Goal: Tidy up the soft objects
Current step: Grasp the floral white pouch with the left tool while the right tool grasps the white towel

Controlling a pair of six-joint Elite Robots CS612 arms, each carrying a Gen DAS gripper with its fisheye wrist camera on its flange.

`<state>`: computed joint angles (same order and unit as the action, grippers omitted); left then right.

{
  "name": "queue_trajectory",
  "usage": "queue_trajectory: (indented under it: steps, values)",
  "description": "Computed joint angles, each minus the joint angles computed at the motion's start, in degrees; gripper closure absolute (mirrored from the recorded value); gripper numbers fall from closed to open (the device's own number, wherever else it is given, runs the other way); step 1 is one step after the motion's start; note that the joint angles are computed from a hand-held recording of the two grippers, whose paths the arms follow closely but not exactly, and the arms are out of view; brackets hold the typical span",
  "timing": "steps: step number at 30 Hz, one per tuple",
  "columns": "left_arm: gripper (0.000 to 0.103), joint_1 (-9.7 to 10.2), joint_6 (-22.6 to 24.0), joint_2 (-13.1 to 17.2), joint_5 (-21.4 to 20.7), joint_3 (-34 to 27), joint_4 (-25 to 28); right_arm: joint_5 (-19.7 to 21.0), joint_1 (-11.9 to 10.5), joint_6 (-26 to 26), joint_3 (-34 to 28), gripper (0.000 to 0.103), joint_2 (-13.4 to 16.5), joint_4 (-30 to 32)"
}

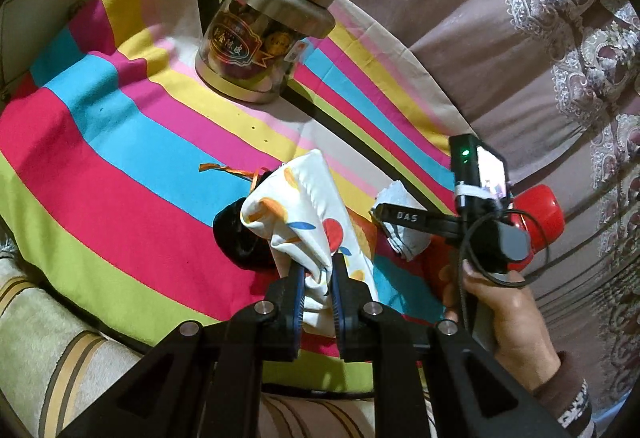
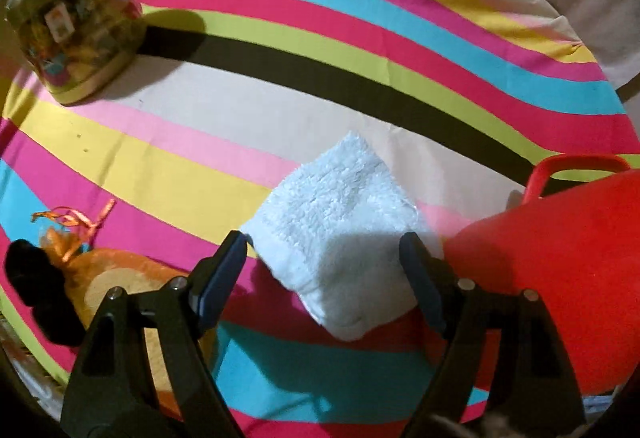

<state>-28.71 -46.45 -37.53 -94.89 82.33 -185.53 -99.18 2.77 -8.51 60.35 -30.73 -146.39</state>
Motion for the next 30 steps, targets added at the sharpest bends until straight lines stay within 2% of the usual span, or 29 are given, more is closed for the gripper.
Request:
queue_trajectory:
  steps: [4, 7, 8, 9, 10, 14, 30]
  values:
    - [0.09, -0.12, 0.2, -0.1, 0.4, 0.1, -0.1, 0.4, -0.2, -0.8, -0.3, 0.025, 0.7, 0.0]
    - [0.09, -0.18, 0.2, -0.1, 0.8, 0.2, -0.5, 2.7, -0.6, 0.3, 1.0, 0.035, 0.3, -1.9]
    - [0.09, -0.22, 0.2, -0.1, 0.9, 0.2, -0.6, 3.1, -0.6, 0.4, 1.4, 0.044, 0.2, -2.5]
    - [0.09, -0.26, 0.3, -0.1, 1.0, 0.2, -0.8, 2.5, -0.5, 0.0, 1.8, 0.061, 0.1, -3.2]
    - [0.09, -0.3, 0.4, -0.1, 1.2, 0.3, -0.9, 1.5, -0.3, -0.3, 1.8, 0.068, 0.1, -3.6]
    - [0.09, -0.4, 0.6, -0.1, 1.5, 0.5, -1.4, 2.3, -0.6, 0.3, 4.5, 0.08, -1.0, -7.5]
    - [0.09, -1.35, 4.1, -0.6, 3.7, 0.7, -2.0, 8.2, -1.5, 5.7, 23.3, 0.083, -11.0, -28.0]
